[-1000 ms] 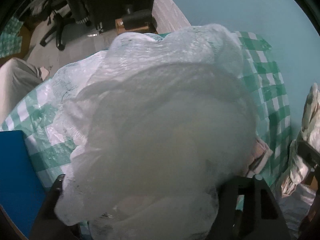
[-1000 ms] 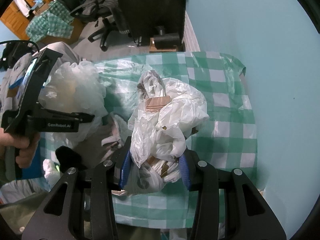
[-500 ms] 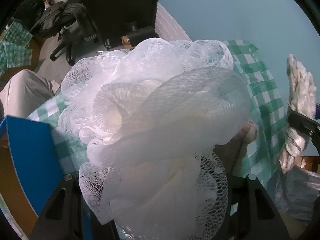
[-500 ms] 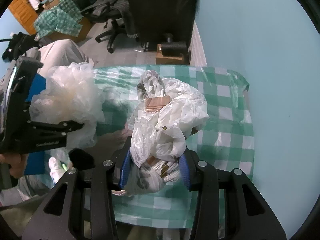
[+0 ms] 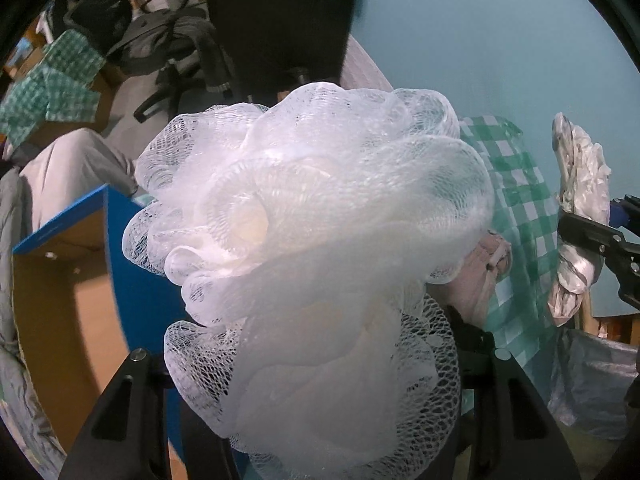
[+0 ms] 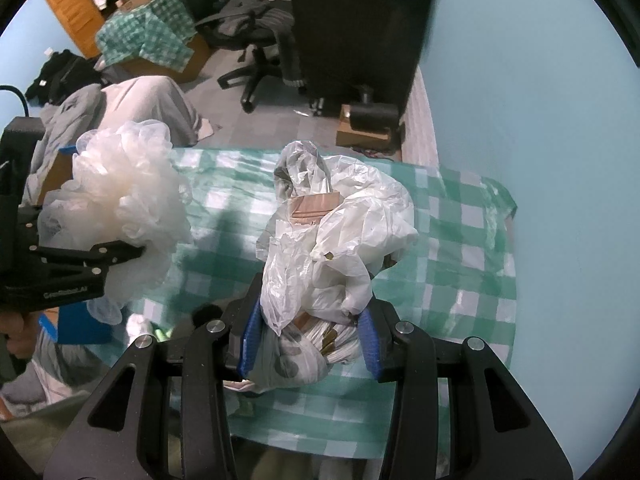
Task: Organize soft objects
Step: 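Carry the loofah and plastic bag over the cardboard box with both grippers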
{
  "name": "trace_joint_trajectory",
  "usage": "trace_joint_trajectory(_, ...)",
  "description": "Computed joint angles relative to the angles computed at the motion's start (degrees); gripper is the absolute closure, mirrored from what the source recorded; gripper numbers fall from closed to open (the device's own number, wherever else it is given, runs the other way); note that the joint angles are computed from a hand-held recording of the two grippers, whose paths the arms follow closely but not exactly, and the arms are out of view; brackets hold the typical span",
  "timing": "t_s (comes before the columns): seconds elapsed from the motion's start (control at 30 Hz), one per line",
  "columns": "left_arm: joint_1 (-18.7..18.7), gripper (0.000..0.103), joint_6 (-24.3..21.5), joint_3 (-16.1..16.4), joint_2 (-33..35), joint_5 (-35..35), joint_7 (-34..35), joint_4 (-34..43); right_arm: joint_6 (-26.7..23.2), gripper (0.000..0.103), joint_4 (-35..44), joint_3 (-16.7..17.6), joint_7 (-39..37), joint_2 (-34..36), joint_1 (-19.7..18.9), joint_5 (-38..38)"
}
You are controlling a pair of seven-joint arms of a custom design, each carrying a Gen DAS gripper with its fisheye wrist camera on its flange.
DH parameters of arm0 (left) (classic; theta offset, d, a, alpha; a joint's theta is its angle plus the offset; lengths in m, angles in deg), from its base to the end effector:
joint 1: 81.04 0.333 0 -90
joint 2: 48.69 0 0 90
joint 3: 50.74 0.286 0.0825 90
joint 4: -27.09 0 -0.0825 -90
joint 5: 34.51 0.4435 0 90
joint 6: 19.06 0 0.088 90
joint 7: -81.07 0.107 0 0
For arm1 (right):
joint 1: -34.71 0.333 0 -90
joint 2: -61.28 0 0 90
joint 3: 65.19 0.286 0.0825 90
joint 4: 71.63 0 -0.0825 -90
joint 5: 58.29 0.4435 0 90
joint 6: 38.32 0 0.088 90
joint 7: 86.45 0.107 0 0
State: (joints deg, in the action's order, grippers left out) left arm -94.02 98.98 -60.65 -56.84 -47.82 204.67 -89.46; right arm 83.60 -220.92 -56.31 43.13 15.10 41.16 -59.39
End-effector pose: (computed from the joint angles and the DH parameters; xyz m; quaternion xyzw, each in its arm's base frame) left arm 0.5410 -0.2443 0.4751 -0.3294 0.9358 -0.1256 0.0038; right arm 0.4063 0.1086 0.4940 -0.5257 0.8330 -0.1123 0.1307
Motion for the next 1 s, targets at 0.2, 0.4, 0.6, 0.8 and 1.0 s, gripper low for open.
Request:
trace_joint_trajectory(0.2, 1.02, 0.046, -0.82, 1.52, -3.1, -1.17, 0.08, -1.49, 1.32, 0.062, 2.29, 0.27, -1.07, 2.48, 0.7, -0.19)
trace_joint_trajectory(0.4, 2.08, 0.046, -1.8, 3.02, -5.45, -2.0, 0.09, -2.07, 2.79, 0.062, 5.77, 0.5, -2.32, 6.55, 1.59, -0.33)
trace_joint_trajectory(0.6, 3.47, 0.046, -2.32, 4.33, -6.01, -2.68, -0.64, -1.43, 4.98, 0.062, 9.93, 0.43, -4.44, 11.49, 2.99, -0.38)
trace_joint_trajectory(0.8, 5.53, 0.046, -2.97, 5.47, -6.07, -2.66, -2.86, -0.82, 6.89, 0.062, 14.24, 0.18, -6.73, 16.67, 4.2, -0.5)
trace_joint_trajectory(1.0, 7.55, 0.047, -3.84, 6.92, -6.17, -3.87, -3.91, -0.09, 8.76, 0.062, 19.25, -0.08, -9.32, 22.47, 5.85, -0.16)
